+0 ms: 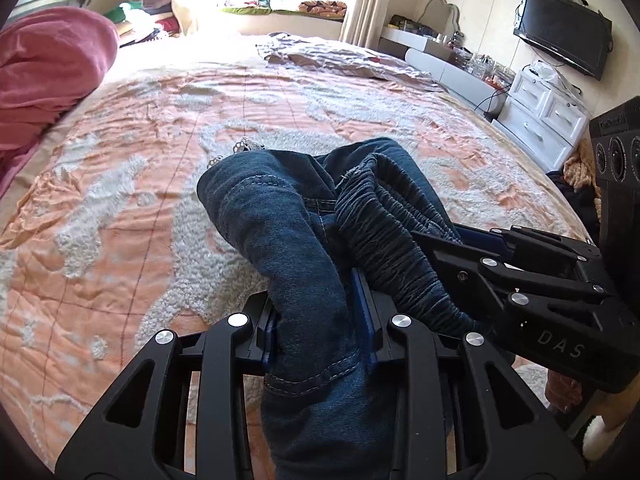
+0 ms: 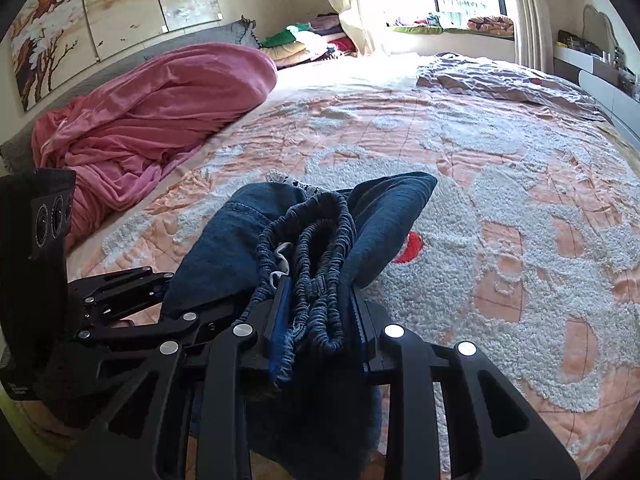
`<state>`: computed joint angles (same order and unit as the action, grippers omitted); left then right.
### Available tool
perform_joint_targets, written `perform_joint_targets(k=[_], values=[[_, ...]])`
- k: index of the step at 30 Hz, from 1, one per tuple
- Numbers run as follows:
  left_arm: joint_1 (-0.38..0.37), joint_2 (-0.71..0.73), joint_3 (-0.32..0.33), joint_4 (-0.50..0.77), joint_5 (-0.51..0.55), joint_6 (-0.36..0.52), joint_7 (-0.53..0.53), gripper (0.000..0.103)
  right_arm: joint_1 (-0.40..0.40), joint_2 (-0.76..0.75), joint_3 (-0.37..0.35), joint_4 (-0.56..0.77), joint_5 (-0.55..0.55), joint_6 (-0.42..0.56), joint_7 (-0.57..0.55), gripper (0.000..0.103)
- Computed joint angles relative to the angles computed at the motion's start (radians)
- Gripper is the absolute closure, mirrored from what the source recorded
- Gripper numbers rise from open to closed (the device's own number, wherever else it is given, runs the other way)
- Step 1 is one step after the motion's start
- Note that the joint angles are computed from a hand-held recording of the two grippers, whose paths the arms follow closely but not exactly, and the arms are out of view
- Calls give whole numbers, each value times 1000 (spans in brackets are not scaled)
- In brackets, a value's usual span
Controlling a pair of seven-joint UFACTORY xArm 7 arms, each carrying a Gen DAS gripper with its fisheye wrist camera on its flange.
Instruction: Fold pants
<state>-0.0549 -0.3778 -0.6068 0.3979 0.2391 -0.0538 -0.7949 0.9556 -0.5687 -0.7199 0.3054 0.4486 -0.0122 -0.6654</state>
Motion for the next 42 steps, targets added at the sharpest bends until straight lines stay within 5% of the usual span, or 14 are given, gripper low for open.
perform_joint_targets(k=[4,10,12,15,34,42], values=[[81,14,-79,4,24,1,-25,75,27,73,-49,17,15,-2,7,77],[0,51,16,-26,-8,-13,-30,64,127,57,-238,72,142,101,-29,68],[-57,64,82,-37,-30,-28,-17,61,145,58,-269,82,182,117,-48,62],[-63,59,84,-42,-48,-27,-7,59,158,65,-286,90,234,127,-73,59],[-112,-32,109,-66,-45,44,0,39,-175,88,54,35,337,170,-166,36],[-165,-70,146,-76,-35,76,3,21,-306,72,189,6,377,174,-214,28]])
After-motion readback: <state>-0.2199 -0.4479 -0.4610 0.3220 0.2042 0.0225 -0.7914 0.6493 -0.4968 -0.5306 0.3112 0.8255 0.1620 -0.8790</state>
